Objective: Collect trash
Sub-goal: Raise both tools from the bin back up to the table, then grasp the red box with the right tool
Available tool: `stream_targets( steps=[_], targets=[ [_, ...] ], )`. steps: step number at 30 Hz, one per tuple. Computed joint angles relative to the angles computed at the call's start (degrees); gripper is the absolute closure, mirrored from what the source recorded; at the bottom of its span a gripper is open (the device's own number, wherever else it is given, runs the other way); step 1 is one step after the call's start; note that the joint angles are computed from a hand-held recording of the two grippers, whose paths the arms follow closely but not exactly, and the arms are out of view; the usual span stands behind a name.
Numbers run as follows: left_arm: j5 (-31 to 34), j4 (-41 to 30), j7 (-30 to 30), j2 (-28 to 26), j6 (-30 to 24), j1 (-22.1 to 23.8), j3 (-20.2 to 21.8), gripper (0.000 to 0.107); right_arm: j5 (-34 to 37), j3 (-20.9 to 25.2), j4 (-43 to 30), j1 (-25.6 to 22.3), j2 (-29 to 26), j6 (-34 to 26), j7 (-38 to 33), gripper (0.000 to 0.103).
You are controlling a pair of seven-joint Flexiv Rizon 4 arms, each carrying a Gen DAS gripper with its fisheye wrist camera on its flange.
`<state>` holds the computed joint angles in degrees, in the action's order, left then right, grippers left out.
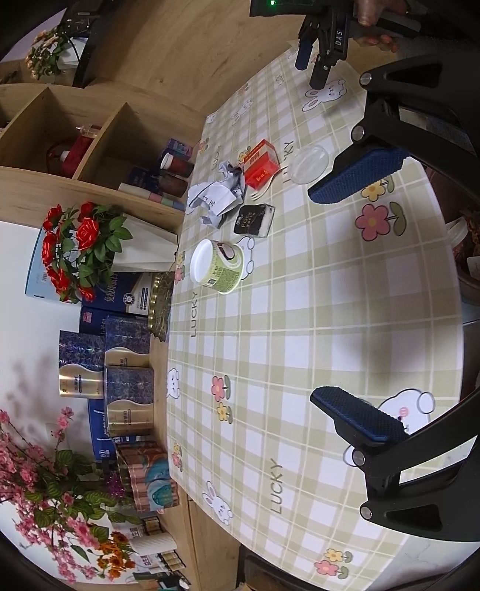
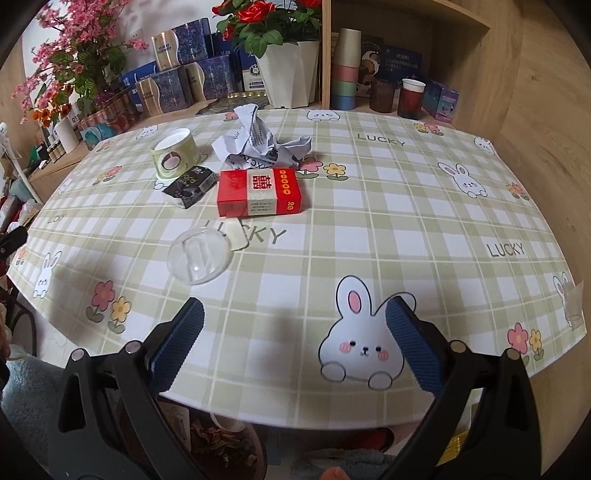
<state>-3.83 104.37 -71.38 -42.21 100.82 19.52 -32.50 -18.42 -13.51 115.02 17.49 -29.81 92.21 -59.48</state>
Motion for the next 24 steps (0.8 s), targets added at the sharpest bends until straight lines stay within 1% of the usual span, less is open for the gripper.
stream_targets(
  steps=[4, 7, 10, 12, 16, 18, 19, 21, 24],
  targets=[
    [-0.4, -1.2, 0.0, -0.5, -0.3, -0.4, 0.5, 0.010, -0.4, 0.0, -3.0, -0.4, -2.1, -1.3, 0.3, 0.006],
    [-0.9, -1.9, 0.2, -0.7, -0.8, -1.2, 1.5, 0.010, -0.5, 1.7, -5.6, -2.2, -3.8, -1.7, -0.4, 0.006],
    [-1.3, -2.1, 0.4, -0.8, -1.0, -1.8, 2.2, 0.010, -0.9, 2.3, -8.3, -2.7, -5.6, -2.8, -0.9, 0.006],
    [-1.7, -2.4, 0.5, -1.1, -1.2, -2.3, 2.7, 0.010, -0.8, 4.6, -10.5, -4.6, -6.7, -3.7, -2.0, 0.006],
    [-2.7, -3.5, 0.6, -1.7, -1.9, -3.2, 3.5, 0.010, 0.8, 12.8, -17.7, -10.5, -10.3, -6.8, -5.8, 0.006],
    [-3.2, -3.9, 0.8, -1.8, -2.2, -3.7, 3.9, 0.010, 1.7, 15.6, -21.5, -12.2, -12.2, -8.8, -7.7, 0.006],
    [-3.4, -4.2, 0.8, -1.9, -2.3, -4.0, 4.2, 0.010, 2.1, 16.7, -23.7, -12.7, -13.3, -10.0, -8.7, 0.006],
    [-4.0, -4.8, 1.0, -2.0, -2.9, -4.5, 4.8, 0.010, 2.7, 17.2, -27.0, -12.6, -15.0, -12.0, -9.9, 0.006],
    [-4.8, -5.5, 1.3, -2.2, -3.4, -5.1, 5.4, 0.010, 3.9, 18.9, -32.8, -13.0, -17.7, -17.7, -12.3, 0.006]
  ],
)
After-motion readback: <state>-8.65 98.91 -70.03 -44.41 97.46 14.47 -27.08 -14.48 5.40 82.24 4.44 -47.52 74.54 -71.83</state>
